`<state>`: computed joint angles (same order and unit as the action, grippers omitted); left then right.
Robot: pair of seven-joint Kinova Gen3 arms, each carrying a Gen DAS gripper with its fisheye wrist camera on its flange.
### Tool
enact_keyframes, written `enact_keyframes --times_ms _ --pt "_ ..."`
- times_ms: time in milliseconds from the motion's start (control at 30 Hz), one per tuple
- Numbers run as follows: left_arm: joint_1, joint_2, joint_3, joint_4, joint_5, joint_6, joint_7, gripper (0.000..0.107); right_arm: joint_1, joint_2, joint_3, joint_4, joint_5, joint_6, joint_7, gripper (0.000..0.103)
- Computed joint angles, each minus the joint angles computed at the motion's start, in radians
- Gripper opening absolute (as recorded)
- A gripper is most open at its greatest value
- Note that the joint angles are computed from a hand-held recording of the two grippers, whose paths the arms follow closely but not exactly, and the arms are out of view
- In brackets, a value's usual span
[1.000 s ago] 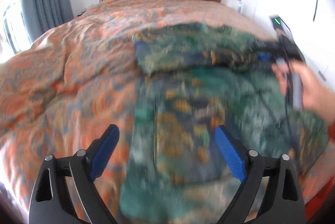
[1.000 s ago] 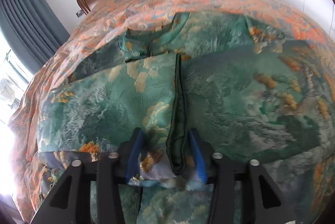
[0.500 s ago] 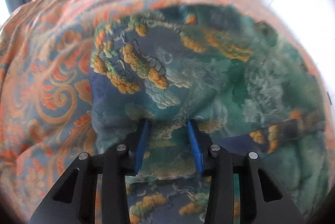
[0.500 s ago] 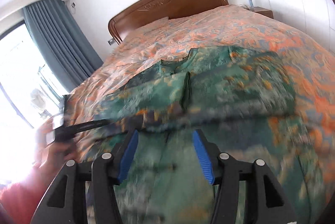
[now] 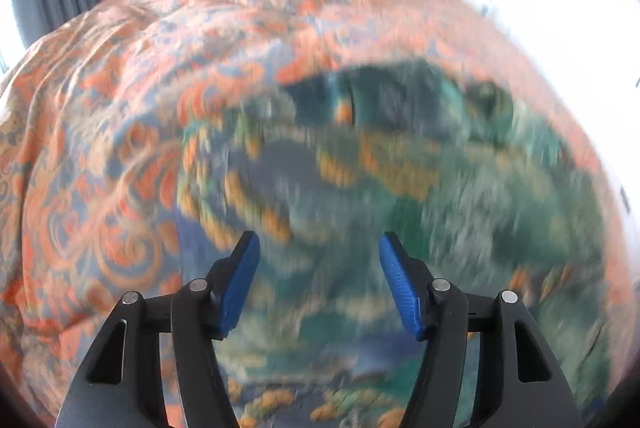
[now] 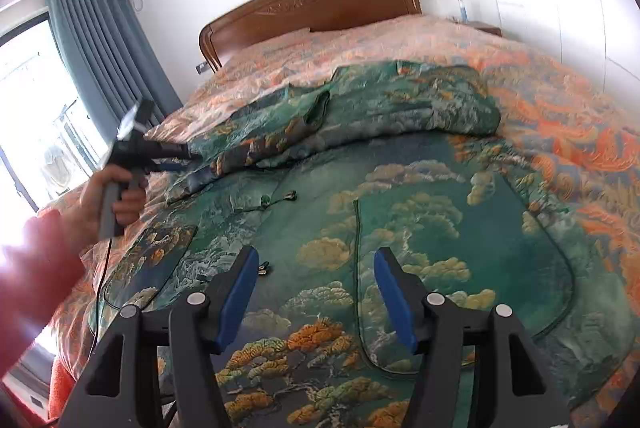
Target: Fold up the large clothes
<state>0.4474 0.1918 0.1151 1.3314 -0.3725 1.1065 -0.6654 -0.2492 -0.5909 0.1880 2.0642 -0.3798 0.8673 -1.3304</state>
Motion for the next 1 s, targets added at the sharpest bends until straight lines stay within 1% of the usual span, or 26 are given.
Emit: enact_keyframes --times_ms 67,167,233,267,333,400,533,600,667,733,800,833,900,1000 --pt "-0.018 0.034 -0.007 -0.028 0.014 0.008 -0.019 0.064 0.000 -0.008 -0.006 0.005 0.008 -0.008 0.005 0.061" --pt "-0.056 0.092 -0.021 -0.033 0.086 0.030 -0.052 0.066 -0.002 0.001 -0.003 0.012 0.002 -0.008 -0.004 0.061" --pt "-0.065 0.100 -0.029 0.007 0.111 0.007 -0.059 0.066 -0.007 0.003 0.003 0.018 -0.004 -0.003 -0.004 0.061" --pt "-0.062 0.102 -0.032 0.007 0.112 0.008 -0.058 0.066 -0.008 0.003 0.004 0.023 -0.005 -0.005 -0.002 0.061" --pt "-0.063 0.108 -0.029 -0.028 0.116 0.041 -0.063 0.067 -0.013 -0.002 0.008 0.030 -0.006 -0.002 0.006 0.061" --pt "-0.056 0.104 -0.043 -0.066 0.125 0.063 -0.074 0.072 -0.015 0.000 0.010 0.033 -0.006 -0.003 0.013 0.061" --pt "-0.085 0.052 -0.047 -0.068 0.139 -0.012 -0.054 0.080 -0.014 -0.002 0.016 0.038 -0.015 -0.016 0.020 0.061" --pt "-0.094 0.075 -0.048 -0.101 0.137 0.001 -0.054 0.081 -0.016 -0.003 0.016 0.037 -0.017 -0.022 0.023 0.061" --pt "-0.092 0.126 -0.052 -0.150 0.123 0.053 -0.066 0.081 -0.021 -0.002 0.014 0.040 -0.020 -0.028 0.027 0.061" --pt "-0.091 0.159 -0.064 -0.161 0.119 0.073 -0.064 0.081 -0.023 0.003 0.013 0.045 -0.019 -0.031 0.030 0.061" --pt "-0.105 0.164 -0.074 -0.135 0.134 0.052 -0.060 0.086 -0.022 0.010 0.013 0.049 -0.019 -0.027 0.029 0.061" --pt "-0.101 0.162 -0.077 -0.121 0.133 0.038 -0.049 0.086 -0.022 0.011 0.013 0.051 -0.020 -0.025 0.030 0.061" --pt "-0.079 0.143 -0.085 -0.078 0.108 0.003 -0.012 0.087 -0.019 0.013 0.013 0.055 -0.017 -0.024 0.035 0.061" --pt "-0.039 0.106 -0.076 -0.050 0.047 0.007 -0.001 0.087 -0.017 0.014 0.013 0.052 -0.017 -0.021 0.042 0.061"
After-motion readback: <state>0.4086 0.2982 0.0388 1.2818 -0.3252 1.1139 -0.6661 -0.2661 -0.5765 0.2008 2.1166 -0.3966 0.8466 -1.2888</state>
